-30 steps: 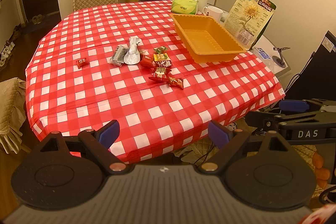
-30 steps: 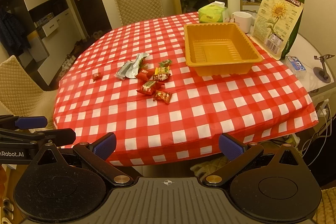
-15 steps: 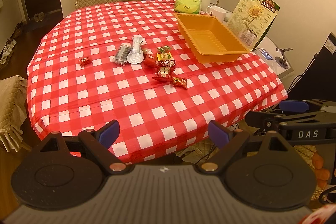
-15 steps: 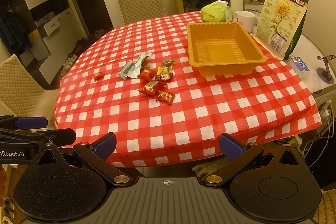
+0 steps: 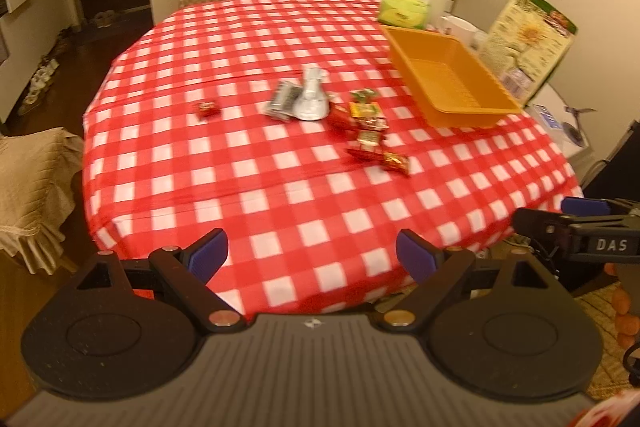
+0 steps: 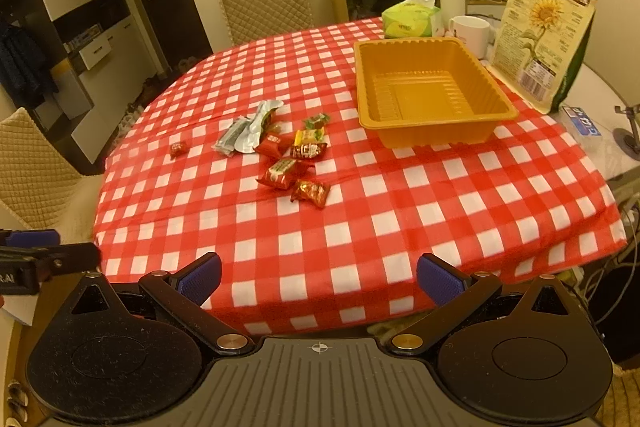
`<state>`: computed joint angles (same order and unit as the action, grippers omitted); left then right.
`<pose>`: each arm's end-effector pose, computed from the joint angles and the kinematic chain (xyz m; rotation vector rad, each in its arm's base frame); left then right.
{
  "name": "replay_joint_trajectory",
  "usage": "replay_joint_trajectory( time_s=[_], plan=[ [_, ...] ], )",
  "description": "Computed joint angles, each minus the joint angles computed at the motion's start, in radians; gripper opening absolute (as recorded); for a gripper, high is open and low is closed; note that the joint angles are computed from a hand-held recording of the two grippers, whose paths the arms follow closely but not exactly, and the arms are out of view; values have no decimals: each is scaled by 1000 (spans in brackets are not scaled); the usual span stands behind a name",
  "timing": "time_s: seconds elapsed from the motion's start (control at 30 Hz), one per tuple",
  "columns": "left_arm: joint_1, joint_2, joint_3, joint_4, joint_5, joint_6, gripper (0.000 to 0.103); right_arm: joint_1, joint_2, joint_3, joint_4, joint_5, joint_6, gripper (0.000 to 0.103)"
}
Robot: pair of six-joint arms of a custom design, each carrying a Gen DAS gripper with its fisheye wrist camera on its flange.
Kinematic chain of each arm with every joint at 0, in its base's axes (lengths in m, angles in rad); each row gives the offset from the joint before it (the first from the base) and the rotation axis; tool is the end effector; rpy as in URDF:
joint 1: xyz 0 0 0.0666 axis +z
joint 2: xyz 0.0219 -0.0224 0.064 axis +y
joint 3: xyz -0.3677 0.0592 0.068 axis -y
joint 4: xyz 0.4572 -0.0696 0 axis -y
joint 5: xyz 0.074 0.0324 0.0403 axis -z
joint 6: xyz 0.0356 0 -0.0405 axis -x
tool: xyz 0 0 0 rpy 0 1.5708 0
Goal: Organize snacks
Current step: 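Grasp the red-and-gold candy with the right gripper while the left gripper approaches the white-green wrapper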
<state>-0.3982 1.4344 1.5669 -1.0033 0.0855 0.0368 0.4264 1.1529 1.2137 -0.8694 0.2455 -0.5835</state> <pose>0.5175 -0.2214 0.4807 0.4798 2.4127 -0.2965 0.4280 0.1845 0.4434 0.3008 2.3383 0.2022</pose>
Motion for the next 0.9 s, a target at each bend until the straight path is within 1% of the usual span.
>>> replay_joint_trajectory(
  time_s=[0.17, 0.33, 0.53, 0.7, 0.77, 0.8, 0.9],
  plan=[
    [44, 35, 22, 9, -5, -5, 90, -35, 27, -10, 60, -38, 52, 103],
    [81, 84, 57, 20, 2, -3, 90, -69, 78, -9, 128, -66, 147, 103],
    [112, 146, 104, 12, 15, -7, 90, -91, 160, 24, 165, -98, 233, 103],
    [129, 202, 156, -5, 36, -24, 90, -97, 241, 67, 192, -106, 340, 102],
    [134, 224, 178, -10, 42, -33, 90, -102, 267, 82, 205, -115, 374, 96],
    [136, 237, 190, -14, 44, -37, 90, -108, 283, 94, 205, -126, 388, 91],
    [142, 277, 233, -29, 51, -51, 90, -121, 325, 127, 203, -147, 413, 84]
  ],
)
